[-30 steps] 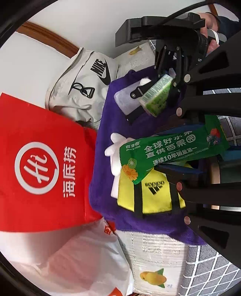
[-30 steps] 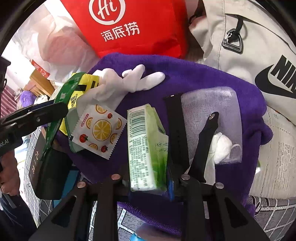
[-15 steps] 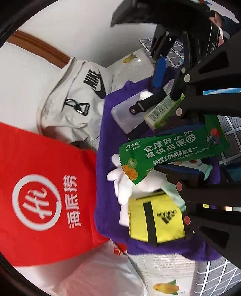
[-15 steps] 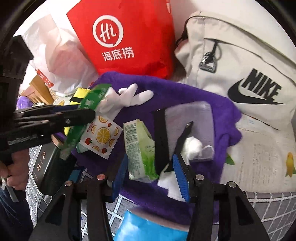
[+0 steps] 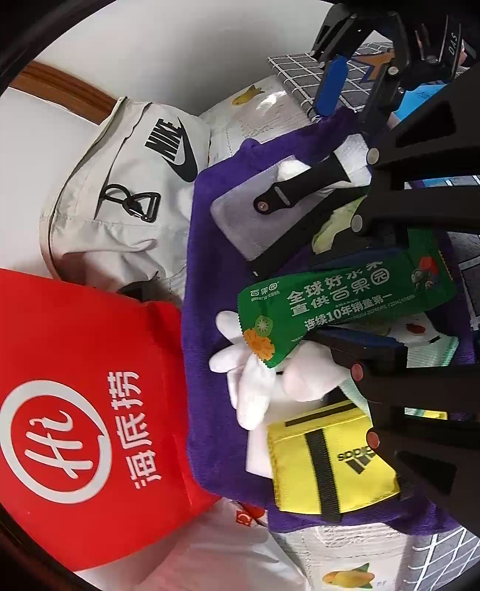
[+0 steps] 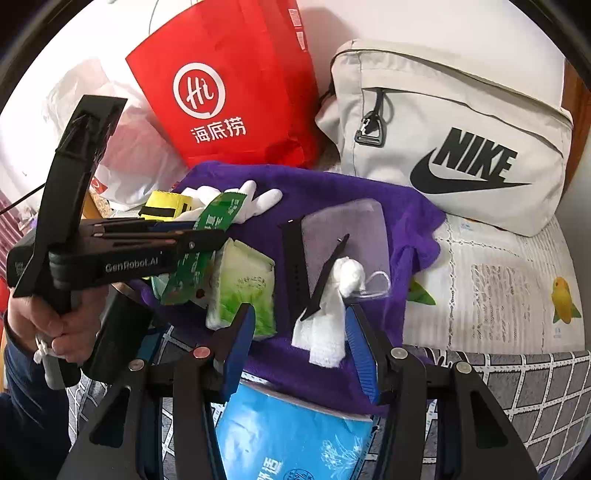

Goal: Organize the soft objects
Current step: 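Lower the green snack bar onto the towel and open the left tool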

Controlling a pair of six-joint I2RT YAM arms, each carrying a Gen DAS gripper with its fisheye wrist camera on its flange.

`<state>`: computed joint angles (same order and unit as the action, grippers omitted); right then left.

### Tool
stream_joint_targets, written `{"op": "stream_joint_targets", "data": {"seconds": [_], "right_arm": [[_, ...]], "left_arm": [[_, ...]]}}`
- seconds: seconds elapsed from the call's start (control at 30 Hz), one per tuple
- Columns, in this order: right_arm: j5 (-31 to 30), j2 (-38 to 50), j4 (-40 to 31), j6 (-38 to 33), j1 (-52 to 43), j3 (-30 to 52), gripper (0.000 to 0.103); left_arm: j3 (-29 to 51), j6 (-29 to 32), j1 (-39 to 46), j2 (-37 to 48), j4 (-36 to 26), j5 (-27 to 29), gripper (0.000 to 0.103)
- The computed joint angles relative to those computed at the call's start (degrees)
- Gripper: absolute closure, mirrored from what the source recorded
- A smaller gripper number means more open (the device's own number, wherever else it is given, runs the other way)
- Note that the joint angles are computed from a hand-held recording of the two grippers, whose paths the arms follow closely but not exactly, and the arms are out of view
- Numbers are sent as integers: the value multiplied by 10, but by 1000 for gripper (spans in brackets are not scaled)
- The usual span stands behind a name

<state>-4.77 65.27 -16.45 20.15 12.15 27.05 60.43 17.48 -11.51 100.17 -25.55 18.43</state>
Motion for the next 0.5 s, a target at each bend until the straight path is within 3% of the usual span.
{"op": "stream_joint_targets", "data": {"seconds": [0.23,0.5], "right_arm": [[-1,-6,-2,-2,-6,-5,52],[4,3,0,-7,-8,-4,52]], "left_arm": [[5,0,-21,12,28,-44,73],[9,7,-23,22,27,-54,71]]}}
